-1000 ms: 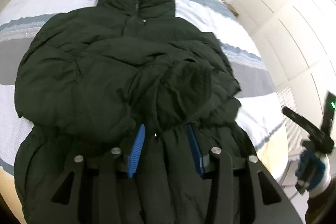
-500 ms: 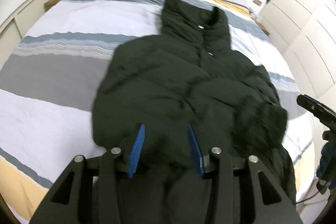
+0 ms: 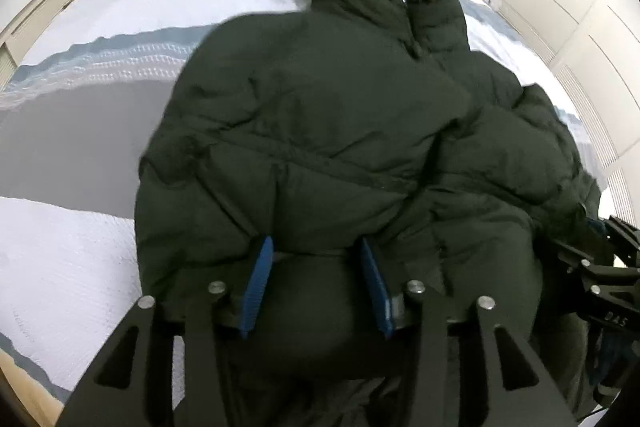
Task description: Fold large clothes
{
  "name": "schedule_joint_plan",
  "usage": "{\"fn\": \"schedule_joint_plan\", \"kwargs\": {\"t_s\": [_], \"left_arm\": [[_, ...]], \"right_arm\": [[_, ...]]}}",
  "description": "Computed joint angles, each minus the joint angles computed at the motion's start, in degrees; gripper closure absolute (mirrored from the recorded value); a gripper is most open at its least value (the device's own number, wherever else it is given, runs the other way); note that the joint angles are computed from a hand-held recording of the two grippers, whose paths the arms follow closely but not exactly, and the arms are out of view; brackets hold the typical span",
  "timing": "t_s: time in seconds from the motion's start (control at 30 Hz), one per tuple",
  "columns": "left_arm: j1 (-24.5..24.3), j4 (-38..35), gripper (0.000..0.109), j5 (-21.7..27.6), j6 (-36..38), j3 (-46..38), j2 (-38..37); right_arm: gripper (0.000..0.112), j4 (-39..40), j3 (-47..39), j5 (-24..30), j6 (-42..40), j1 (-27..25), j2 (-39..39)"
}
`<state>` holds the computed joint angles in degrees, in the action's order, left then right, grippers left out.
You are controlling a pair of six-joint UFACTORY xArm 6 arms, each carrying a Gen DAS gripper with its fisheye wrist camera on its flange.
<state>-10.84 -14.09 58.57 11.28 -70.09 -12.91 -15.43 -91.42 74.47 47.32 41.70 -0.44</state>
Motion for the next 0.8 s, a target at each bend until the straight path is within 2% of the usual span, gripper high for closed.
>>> {"fn": "schedule_joint_plan", "kwargs": {"t_s": [0.1,0.2,0.4,0.53,0.63,0.8], "left_arm": [[-0.35,0.61,0.061,-1.49,1.39,2.14,-1.40],[-0.18,1.05,0.060,-0.62,1.60,2.07,-2.18],[0.00,2.09,0.060,0.38,0.63,2.05,-5.50],[-1.28,3.07,0.060,-0.84,-1.22,2.58,-6.64],[-2.20,4.13,0.060,-1.54,-3.58,3.08,-6.61],[-3.47,6.72,0.058,-3.55,-6.73,5.56,-7.08]], "right_arm": [[0.043,-0.51,3.16,-0.66,1.09,0.97,-1.55],[0.043,-0.43,3.14,0.68,1.54,1.67,-1.98],[0.043,-1.92,-1.42,5.29,1.03,3.53,-1.65],[0.043,-4.30,-5.34,3.93,-1.37,3.95,-0.55],[0.043,-3.16,-6.42,1.93,-4.62,3.01,1.23],[0.043,-0.63,-2.06,-0.13,-7.59,1.48,1.32]]}}
